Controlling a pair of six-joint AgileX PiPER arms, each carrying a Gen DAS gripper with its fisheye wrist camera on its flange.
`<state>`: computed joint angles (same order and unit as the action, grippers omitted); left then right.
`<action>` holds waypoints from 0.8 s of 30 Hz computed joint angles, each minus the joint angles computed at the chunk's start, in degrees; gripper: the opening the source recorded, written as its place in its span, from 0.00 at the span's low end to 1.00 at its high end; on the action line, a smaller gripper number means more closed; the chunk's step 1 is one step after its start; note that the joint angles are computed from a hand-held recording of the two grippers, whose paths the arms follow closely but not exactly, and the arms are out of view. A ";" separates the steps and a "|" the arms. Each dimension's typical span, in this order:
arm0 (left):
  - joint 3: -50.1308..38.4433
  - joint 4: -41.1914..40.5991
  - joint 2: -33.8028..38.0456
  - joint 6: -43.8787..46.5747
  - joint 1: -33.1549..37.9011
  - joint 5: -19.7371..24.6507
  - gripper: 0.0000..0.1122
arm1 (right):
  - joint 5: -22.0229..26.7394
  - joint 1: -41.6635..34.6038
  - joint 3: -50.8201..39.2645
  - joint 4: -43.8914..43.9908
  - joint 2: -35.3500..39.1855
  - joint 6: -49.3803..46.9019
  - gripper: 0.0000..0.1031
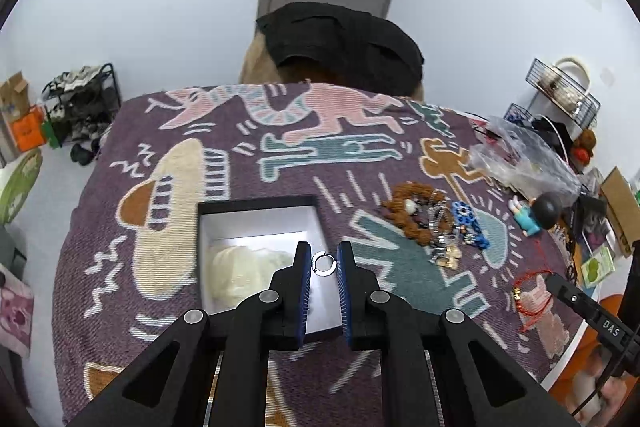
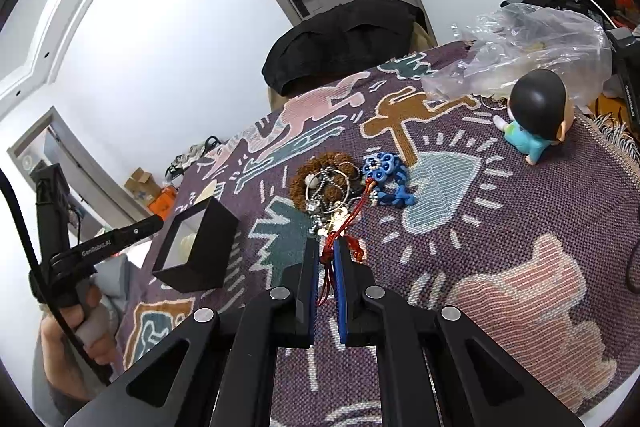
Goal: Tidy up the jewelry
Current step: 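Drop the silver ring into the box with the left tool while the right tool carries the red bracelet, then lower the red string bracelet into the black box and open the right tool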
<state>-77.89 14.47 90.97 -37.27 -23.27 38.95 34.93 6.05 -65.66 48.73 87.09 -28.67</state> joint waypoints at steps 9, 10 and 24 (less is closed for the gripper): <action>2.72 -9.99 0.16 6.83 5.85 -2.65 0.13 | -0.63 4.56 -2.96 -4.02 1.42 4.05 0.08; 2.22 -11.89 0.73 8.14 6.58 -1.84 0.15 | -0.74 5.38 -3.57 -4.94 1.55 4.96 0.08; 11.93 -13.76 -8.65 6.72 12.47 -7.85 0.63 | 1.65 16.52 -19.45 -15.53 8.93 16.31 0.08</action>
<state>-65.96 0.71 82.31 -30.55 -10.80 31.10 36.57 22.57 -85.11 33.20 96.01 -12.36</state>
